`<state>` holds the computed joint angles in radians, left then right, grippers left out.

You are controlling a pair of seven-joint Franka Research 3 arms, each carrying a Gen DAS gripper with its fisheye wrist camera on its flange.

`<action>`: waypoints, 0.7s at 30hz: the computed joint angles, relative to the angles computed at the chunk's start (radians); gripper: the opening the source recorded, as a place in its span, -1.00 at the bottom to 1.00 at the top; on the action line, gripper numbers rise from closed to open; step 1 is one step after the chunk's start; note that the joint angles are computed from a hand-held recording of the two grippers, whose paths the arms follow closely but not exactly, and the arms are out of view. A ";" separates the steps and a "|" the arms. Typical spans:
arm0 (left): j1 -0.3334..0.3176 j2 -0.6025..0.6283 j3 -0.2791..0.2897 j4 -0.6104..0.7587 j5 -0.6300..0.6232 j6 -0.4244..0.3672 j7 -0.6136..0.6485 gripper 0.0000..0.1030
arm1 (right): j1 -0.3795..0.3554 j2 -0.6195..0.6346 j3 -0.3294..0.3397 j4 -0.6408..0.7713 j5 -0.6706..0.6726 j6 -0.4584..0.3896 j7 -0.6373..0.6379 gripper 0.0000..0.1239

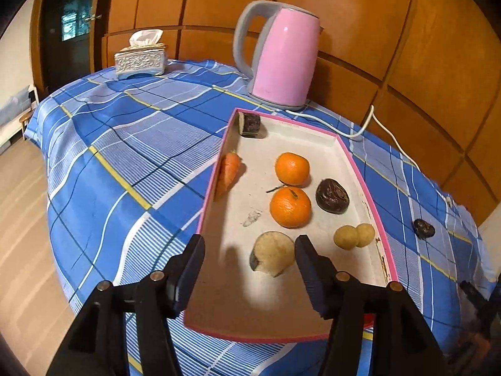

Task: Organize fruits
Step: 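Withdraw the open left tool from the tray, then move the right tool to the dark brown lump and grasp it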

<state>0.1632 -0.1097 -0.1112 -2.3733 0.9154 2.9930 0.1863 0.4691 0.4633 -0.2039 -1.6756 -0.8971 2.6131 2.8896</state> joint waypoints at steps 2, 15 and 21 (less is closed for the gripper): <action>0.005 -0.003 0.003 -0.006 0.004 0.017 -0.009 0.18 | 0.000 0.001 0.002 0.004 0.005 -0.007 -0.008 -0.23; 0.052 -0.043 -0.010 -0.038 0.149 0.029 -0.209 0.34 | -0.138 0.017 0.159 0.036 0.356 0.123 -0.390 -0.23; 0.061 -0.040 -0.017 -0.046 0.164 0.028 -0.233 0.41 | -0.240 0.103 0.371 0.140 0.622 0.206 -0.797 0.03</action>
<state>0.2247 -0.1497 -0.1284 -2.4189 1.0794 3.0213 -0.0464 0.2295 0.5659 0.1673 -1.5358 -0.2756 2.8191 2.0922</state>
